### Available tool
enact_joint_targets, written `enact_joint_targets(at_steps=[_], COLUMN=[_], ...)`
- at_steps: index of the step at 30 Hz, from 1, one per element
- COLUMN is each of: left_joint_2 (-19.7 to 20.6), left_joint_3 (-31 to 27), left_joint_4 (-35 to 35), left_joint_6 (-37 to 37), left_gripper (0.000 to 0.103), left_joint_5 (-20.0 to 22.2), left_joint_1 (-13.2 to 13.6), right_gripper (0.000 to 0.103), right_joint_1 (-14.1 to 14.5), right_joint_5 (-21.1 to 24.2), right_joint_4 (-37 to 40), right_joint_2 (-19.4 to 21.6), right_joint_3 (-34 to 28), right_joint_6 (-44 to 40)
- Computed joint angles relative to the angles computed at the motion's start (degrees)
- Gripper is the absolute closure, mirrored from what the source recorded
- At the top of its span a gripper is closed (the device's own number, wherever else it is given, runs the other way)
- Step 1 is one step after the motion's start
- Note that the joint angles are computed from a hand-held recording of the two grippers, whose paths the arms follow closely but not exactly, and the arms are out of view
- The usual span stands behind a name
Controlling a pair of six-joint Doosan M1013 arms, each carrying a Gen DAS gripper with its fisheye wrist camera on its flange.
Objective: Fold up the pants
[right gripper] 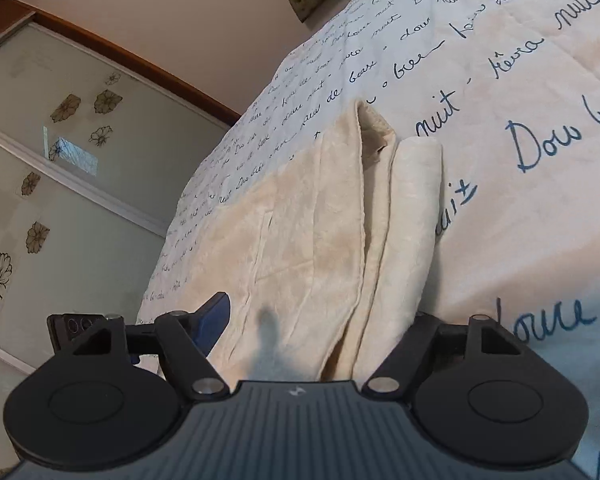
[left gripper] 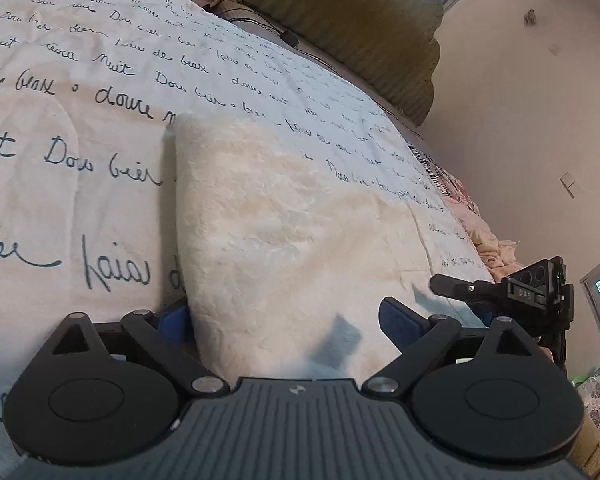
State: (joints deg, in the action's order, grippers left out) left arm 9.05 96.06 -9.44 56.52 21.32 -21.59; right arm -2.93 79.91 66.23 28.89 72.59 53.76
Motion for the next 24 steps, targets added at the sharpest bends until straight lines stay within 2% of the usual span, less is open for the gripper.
enact_joint_targets(at_steps=[1,2,3,4,5,6,9,12,16,19,22,24], left_joint_2=[0.19,0.38,0.56,0.79,0.67,0.27,-1.04,-2.52,-4.54,-5.6,-6.03,-5.34], left_joint_3=[-0.52,-1.09,-1.75,-2.39,-2.38,-1.97,-1.0,0.06,0.46,-0.11,-0.67,-1.29], left_joint_4=[3.89,9.01,15.84,19.97,22.23,25.24,32.7,38.85,52.96,55.63,58.01,55.18], left_joint_6=[-3.08,-6.51,-11.57,-13.64,-15.13,-17.87,-24.02,-29.06,-37.42,-37.86,-36.85,-32.09], left_gripper=[0.018,0.032,0.052,0.057,0.066,0.074,0.087,0.091,0.091,0.091,0.089,0.079], left_joint_5=[0.35,1.45,3.43,5.47,5.82,5.62,4.95,3.77,7.2,9.56,12.85,15.41], left_joint_1=[-0.67,-1.41,-2.29,-2.9,-3.28,-3.71,-4.83,-5.52,-6.86,-5.94,-5.23,-4.31], right_gripper=[0.048,0.054,0.064,0.068,0.07,0.073,0.079,0.082,0.082,0.082,0.082,0.08], right_joint_1=[0.21,0.38,0.45,0.31,0.12,0.02,0.36,0.98,2.39,4.01,5.46,6.89], right_joint_5=[-1.37,-2.64,-4.01,-4.78,-5.31,-5.97,-9.03,-10.5,-11.69,-12.13,-12.11,-13.91], right_joint_4=[-0.77,-1.64,-2.55,-2.57,-1.88,-1.38,-1.7,-0.69,0.22,1.2,4.12,3.9], right_joint_2=[-0.42,-0.94,-1.49,-1.98,-2.4,-2.97,-5.4,-7.38,-9.57,-9.94,-8.54,-7.42], right_joint_3=[0.43,0.89,1.48,2.27,3.13,3.97,6.11,6.88,7.01,6.43,5.06,4.0], right_joint_6=[0.02,0.29,0.64,0.96,1.22,1.09,-0.28,-2.22,-6.24,-9.68,-9.89,-8.92])
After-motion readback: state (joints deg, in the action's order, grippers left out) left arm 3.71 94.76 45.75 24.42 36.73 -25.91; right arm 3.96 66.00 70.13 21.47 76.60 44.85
